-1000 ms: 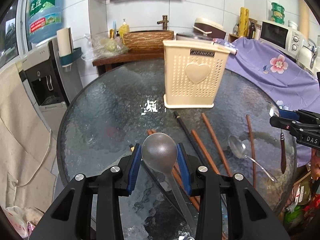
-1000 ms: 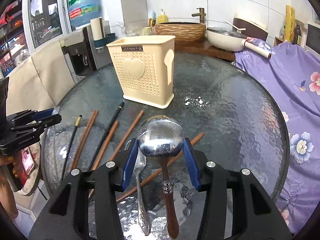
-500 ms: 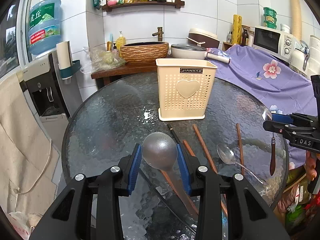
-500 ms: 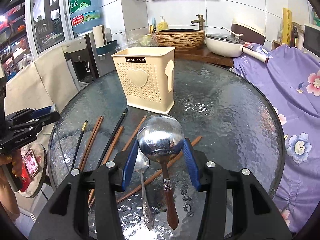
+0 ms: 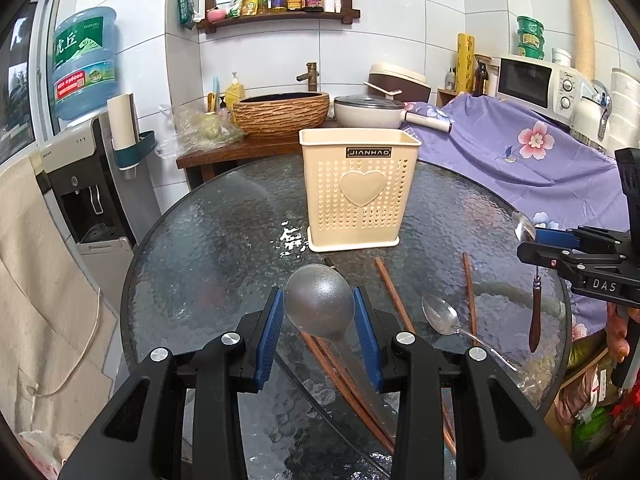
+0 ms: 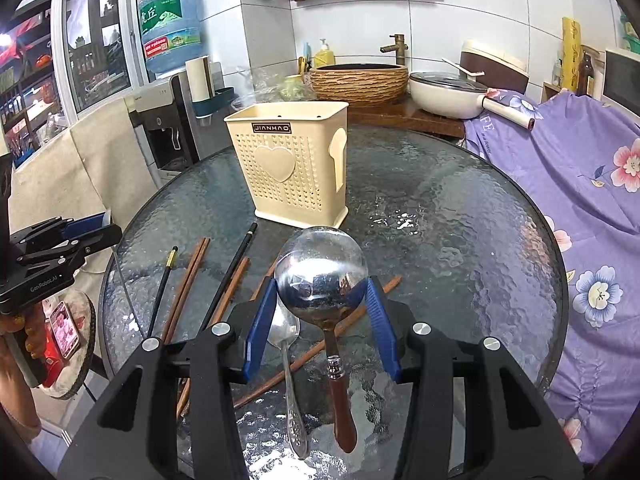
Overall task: Organize utensils
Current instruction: 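Lift both held ladles and carry them toward the cream utensil holder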
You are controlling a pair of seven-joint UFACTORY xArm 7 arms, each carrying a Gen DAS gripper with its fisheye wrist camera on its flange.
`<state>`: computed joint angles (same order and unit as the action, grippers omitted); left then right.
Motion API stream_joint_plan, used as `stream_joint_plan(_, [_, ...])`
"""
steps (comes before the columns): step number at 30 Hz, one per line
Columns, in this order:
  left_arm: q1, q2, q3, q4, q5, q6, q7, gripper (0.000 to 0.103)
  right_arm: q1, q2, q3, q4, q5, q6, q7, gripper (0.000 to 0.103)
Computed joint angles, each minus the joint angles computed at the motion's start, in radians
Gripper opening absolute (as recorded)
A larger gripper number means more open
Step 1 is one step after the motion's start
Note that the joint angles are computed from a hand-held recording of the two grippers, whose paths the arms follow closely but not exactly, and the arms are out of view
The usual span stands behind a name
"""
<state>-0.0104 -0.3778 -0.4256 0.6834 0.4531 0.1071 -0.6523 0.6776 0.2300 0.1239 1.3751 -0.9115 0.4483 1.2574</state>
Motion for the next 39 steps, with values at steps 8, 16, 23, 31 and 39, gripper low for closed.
stream_joint_plan(8, [0.011,-0.001,-0.012,0.019,0.008,-0.011,-0.003,0.035,0.003,0.004,0.002,0.023,0.002,0.000,-0.016,0.046])
stream_joint_plan(16, [0.026,0.013,-0.020,0.049,0.015,-0.029,0.002,0.035,0.012,0.009,-0.003,0.051,-0.005,0.008,-0.017,0.046])
stream_joint_plan(23, [0.045,0.048,-0.028,0.096,0.034,-0.039,0.003,0.035,0.018,0.023,-0.009,0.093,0.001,0.005,-0.036,0.046])
stream_joint_plan(31, [0.003,0.100,0.023,0.167,0.023,-0.037,0.033,0.035,0.017,0.064,-0.016,0.191,0.062,-0.016,-0.115,0.046])
stream_joint_plan(39, [-0.121,0.201,0.154,0.349,-0.072,0.018,0.140,0.035,0.012,0.178,-0.032,0.442,0.270,0.013,-0.338,0.046])
